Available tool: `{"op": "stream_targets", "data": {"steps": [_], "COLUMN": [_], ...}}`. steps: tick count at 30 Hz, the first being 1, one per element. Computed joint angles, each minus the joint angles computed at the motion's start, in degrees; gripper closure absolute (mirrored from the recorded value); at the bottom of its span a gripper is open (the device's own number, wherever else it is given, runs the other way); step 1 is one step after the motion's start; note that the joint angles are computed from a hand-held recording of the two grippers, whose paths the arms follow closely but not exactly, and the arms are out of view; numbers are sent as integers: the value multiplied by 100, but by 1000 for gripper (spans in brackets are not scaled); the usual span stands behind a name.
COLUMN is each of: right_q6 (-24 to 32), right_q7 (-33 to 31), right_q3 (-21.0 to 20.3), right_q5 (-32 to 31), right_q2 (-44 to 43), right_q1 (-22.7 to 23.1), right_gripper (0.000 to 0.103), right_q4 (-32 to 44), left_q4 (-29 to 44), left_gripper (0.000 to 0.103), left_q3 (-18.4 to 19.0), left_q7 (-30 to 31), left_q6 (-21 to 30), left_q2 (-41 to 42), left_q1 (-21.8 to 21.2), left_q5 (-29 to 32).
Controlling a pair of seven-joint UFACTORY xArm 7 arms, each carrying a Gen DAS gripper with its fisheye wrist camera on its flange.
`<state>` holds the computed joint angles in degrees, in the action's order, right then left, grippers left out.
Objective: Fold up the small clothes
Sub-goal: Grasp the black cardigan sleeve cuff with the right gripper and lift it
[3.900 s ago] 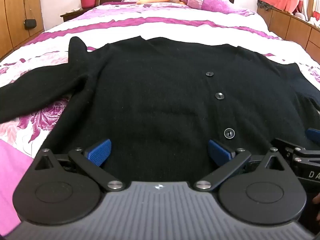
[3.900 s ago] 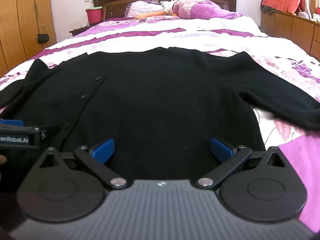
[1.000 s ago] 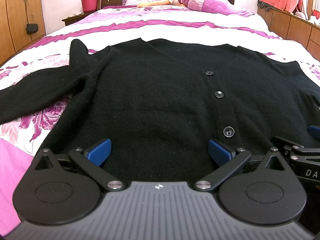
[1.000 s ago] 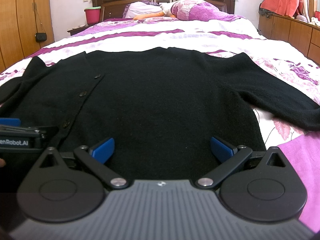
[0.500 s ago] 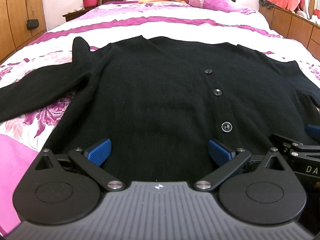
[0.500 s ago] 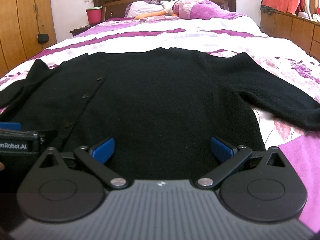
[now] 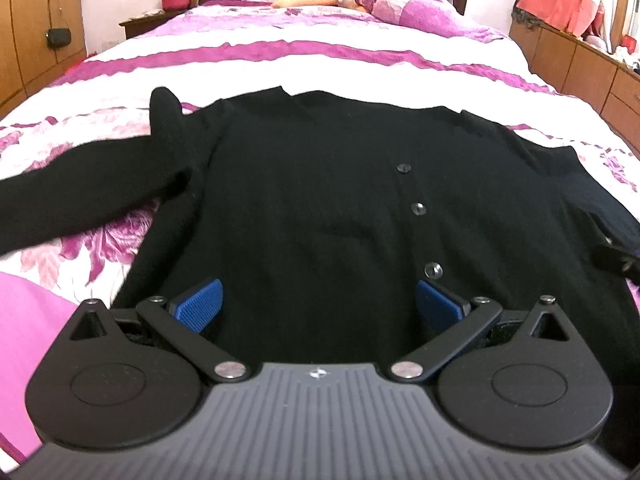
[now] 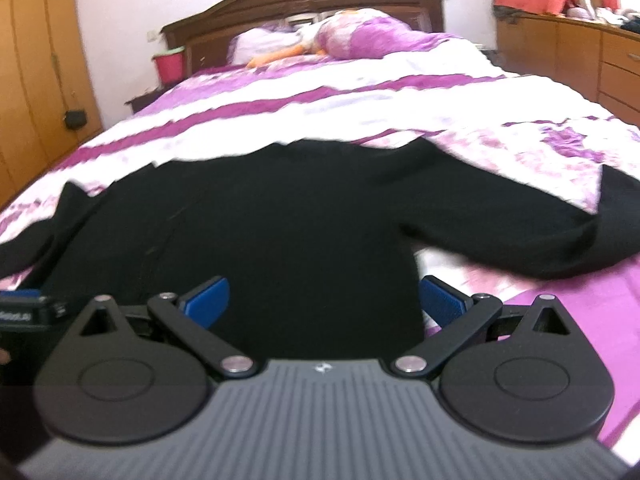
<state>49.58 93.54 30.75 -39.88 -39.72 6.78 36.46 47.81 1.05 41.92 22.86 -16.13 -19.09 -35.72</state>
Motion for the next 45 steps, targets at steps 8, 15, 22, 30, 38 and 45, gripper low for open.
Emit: {"op": "stream_targets", "data": {"steps": [8, 15, 22, 30, 38, 45], "right_q6": [724, 967, -106, -539, -146, 15], "right_q7": [36, -111, 437, 541, 1230, 1207], "right_q3": [-303, -578, -769, -467, -49, -207], "right_q5": [386, 576, 755, 804, 919, 832], "right_q2": [-1007, -1668, -2542, -2356, -3056, -2515], "right_q1": [-133, -210, -746, -1323, -1289, -1531], "right_gripper": [0, 0, 0, 0, 1, 66], "right_q4": [-603, -1197, -1920, -2089, -2201, -2039], "left_q4": [86, 169, 73, 113, 6, 69], "left_gripper": [0, 0, 0, 0, 0, 0], "left_q3": [-206, -392, -407, -330, -262, -228], "left_q7": [-549, -1101, -1157, -875, -294, -289], "left_q6": [-120, -172, -454, -464, -676, -448], "left_q2": [168, 437, 539, 618, 589, 512], "left_q1": [113, 233, 173, 104, -10, 32], "left_q5": [427, 992, 1189, 961, 464, 422]}}
